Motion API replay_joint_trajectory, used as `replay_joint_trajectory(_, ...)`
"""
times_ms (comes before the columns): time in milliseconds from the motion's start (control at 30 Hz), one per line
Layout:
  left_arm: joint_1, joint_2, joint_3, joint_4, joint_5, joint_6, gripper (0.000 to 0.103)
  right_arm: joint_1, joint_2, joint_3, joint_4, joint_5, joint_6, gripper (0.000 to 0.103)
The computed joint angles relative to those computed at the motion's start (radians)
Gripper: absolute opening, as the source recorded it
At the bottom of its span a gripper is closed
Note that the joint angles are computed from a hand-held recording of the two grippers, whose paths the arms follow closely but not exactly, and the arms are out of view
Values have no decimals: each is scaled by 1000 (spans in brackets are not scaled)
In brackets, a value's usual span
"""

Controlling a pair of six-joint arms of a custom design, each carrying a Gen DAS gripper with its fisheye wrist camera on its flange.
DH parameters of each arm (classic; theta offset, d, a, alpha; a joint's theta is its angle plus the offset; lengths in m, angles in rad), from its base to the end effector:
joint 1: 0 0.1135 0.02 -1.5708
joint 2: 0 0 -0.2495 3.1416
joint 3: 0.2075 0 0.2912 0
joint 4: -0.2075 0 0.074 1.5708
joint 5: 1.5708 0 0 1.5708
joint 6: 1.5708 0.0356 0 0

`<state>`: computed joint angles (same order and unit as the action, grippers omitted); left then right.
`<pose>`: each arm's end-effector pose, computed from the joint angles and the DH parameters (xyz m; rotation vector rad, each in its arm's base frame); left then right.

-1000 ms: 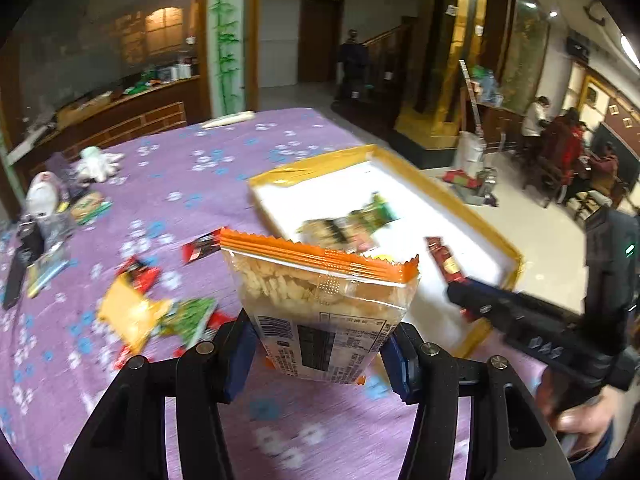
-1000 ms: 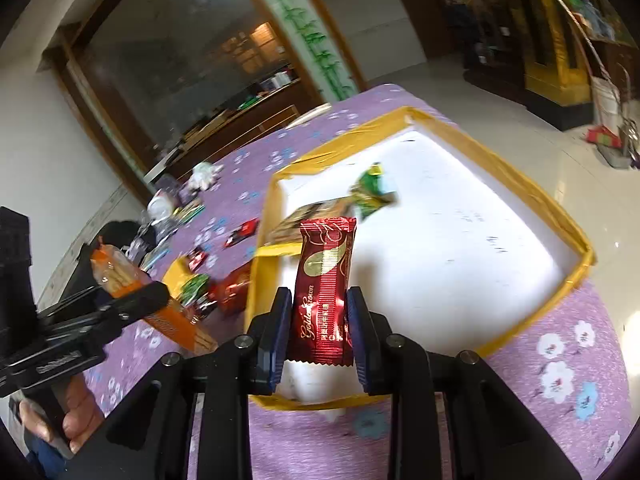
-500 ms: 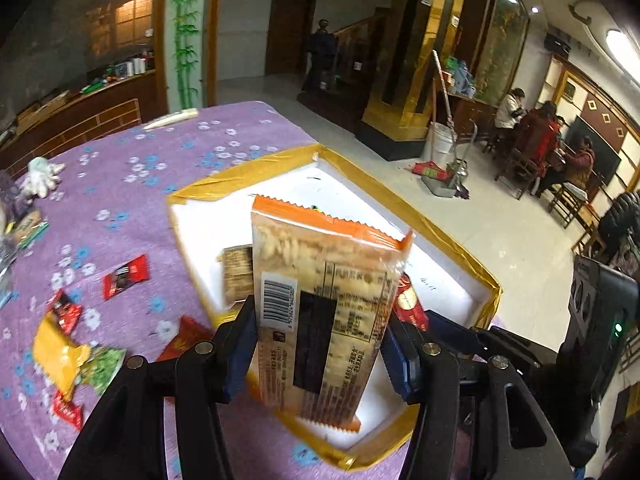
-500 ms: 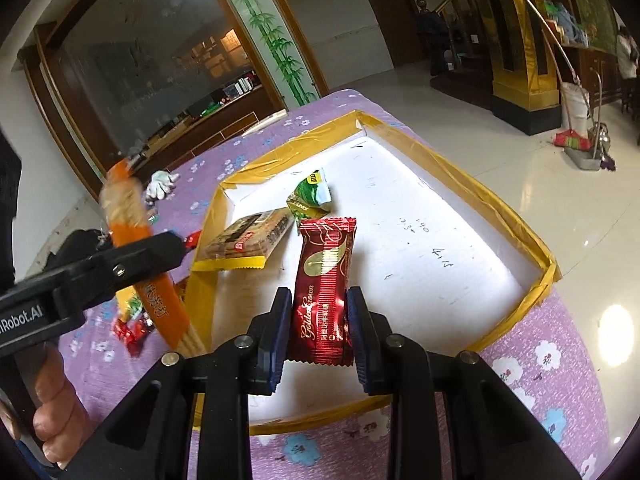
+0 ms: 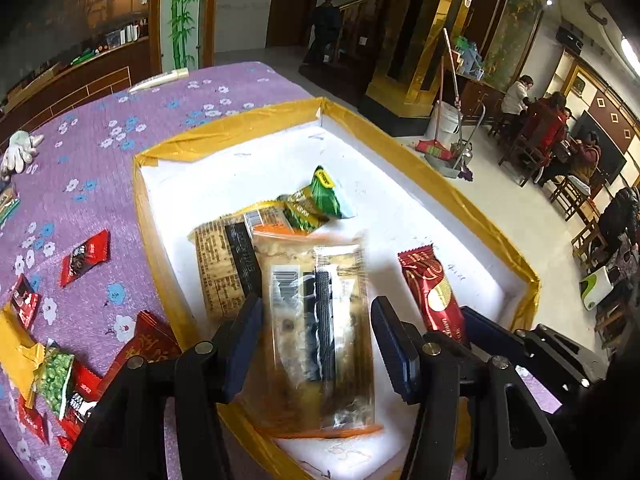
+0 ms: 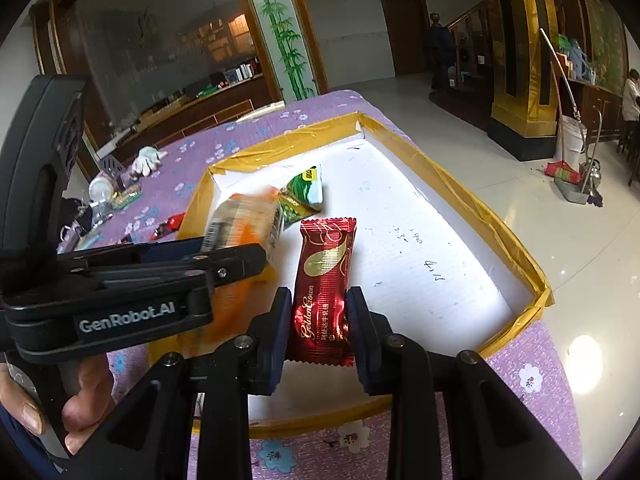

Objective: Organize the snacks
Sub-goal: 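Open left tool to drop cracker pack while right tool releases chocolate bar in tray, then withdraw both tools from the tray back over the snack pile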

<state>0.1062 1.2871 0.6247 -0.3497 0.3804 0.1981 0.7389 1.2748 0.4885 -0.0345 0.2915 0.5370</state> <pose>0.2684 0.0153 0.1343 0.2539 2.5026 -0.3688 0.2025 0.1707 0.1138 -0.1022 2.3620 0.2750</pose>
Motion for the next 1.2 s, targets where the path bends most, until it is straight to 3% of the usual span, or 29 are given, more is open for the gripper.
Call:
replay_joint_trajectory(200, 10, -16, -17, 7, -8, -11, 60, -3, 16, 22, -26, -9, -8, 31)
replay_joint_trajectory(267, 8, -56, -43, 34, -26, -25, 68, -10, -2, 12, -19, -19, -10, 32)
replay_joint_trajectory(400, -20, -177, -133, 127, -34, -34, 71, -31, -37, -15, -8, -18, 7, 33)
replay_joint_trajectory(500, -90, -208, -177, 199, -147, -26, 73, -38, -25, -8, -31, 6, 14, 33)
replay_joint_trajectory(633, -63, -107, -110, 164, -167, -8, 73, -5, -26, 0, -53, 46, 17, 33)
replay_joint_trajectory(700, -72, -107, -120, 183, -246, 43, 73, 1, -51, -8, -60, 45, 21, 33)
replay_joint_trajectory(800, -44, -108, -122, 185, -264, 82, 73, 8, -92, -16, -87, 61, 21, 33)
replay_joint_trajectory(967, 50, -136, -124, 136, -214, 120, 74, 25, -163, -27, -126, 82, 46, 33)
replay_joint_trajectory(1200, 313, -415, -184, 20, -51, 213, 79, 114, -207, 7, -149, 105, 47, 37)
